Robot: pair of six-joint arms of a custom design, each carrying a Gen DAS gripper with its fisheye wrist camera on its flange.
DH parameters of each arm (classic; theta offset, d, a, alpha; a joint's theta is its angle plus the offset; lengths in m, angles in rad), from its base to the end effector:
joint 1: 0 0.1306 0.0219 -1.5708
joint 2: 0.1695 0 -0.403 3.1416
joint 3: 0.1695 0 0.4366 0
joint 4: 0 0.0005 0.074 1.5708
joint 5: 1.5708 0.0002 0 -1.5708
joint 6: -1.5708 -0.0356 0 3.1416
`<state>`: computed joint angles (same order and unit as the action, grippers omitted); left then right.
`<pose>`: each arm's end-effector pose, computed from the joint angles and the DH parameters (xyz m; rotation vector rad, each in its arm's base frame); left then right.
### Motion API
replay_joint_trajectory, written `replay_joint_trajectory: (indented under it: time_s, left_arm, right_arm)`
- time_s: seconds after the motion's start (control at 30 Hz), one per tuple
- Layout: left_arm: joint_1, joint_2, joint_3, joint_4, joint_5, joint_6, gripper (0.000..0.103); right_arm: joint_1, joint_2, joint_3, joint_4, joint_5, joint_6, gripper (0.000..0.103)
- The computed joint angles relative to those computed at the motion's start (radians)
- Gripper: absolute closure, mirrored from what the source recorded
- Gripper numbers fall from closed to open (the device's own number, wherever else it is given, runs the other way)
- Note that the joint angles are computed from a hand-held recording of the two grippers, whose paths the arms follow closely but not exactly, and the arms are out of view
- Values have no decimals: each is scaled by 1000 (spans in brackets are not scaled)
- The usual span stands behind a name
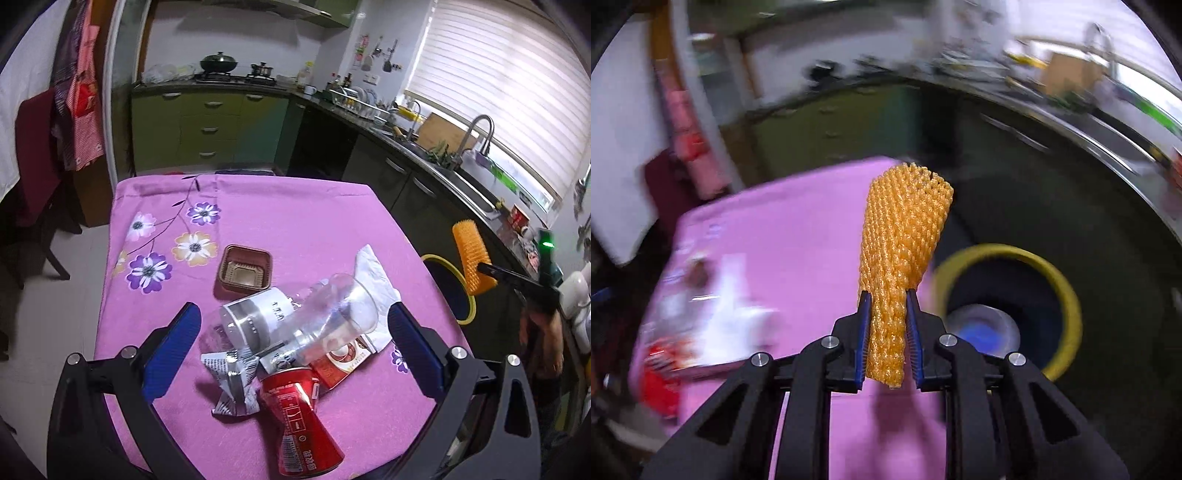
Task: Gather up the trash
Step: 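Drop the orange foam sleeve into the bin with the right tool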
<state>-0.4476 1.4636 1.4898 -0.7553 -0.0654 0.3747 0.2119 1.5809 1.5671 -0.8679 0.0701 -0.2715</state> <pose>0.5101 -0.2429 0.4711 0.0507 2.3224 -0.3459 0.5871 0.1232 0.4364 0.1040 2.4515 0.1272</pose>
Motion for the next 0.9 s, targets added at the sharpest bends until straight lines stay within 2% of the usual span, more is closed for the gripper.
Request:
replay_joint_trajectory:
  time_s: [0.13, 0.23, 0.3, 0.37, 0.43, 0.5, 0.63, 0.7, 0.8, 0.9]
  left_arm:
    - [-3, 9, 12, 0, 19, -15, 7]
    - [-10, 24, 27, -20, 7, -29, 7]
    - [-12, 36, 40, -35, 4, -38, 7]
    - [-14, 48, 52, -48, 5, -53, 7]
    - [-16, 59, 63, -59, 8, -76, 7]
    - [-19, 67, 68, -61, 10, -105, 7]
    - [-27, 94, 90, -67, 27, -219, 7]
    - [-34, 107, 98, -63, 40, -303, 7]
    - [-45, 126, 102, -46, 32, -457, 7]
    - [-50, 167, 135, -77, 39, -593, 7]
  right_arm:
    - [-82, 132, 85, -116, 3, -3, 84]
    - [-98, 209, 130, -165, 7, 3, 82]
    - [-107, 252, 154, -184, 12, -6, 75]
    - [-113, 273, 160, -188, 39, -20, 57]
    - [-113, 278, 163, -189, 90, -29, 54]
    - [-114, 271, 155, -183, 95, -29, 54]
    - [-102, 216, 106, -147, 120, -26, 47]
    - [-91, 190, 91, -140, 133, -20, 47]
    - [-81, 141, 52, -106, 105, -12, 44]
    - [-58, 106, 25, -82, 84, -24, 43]
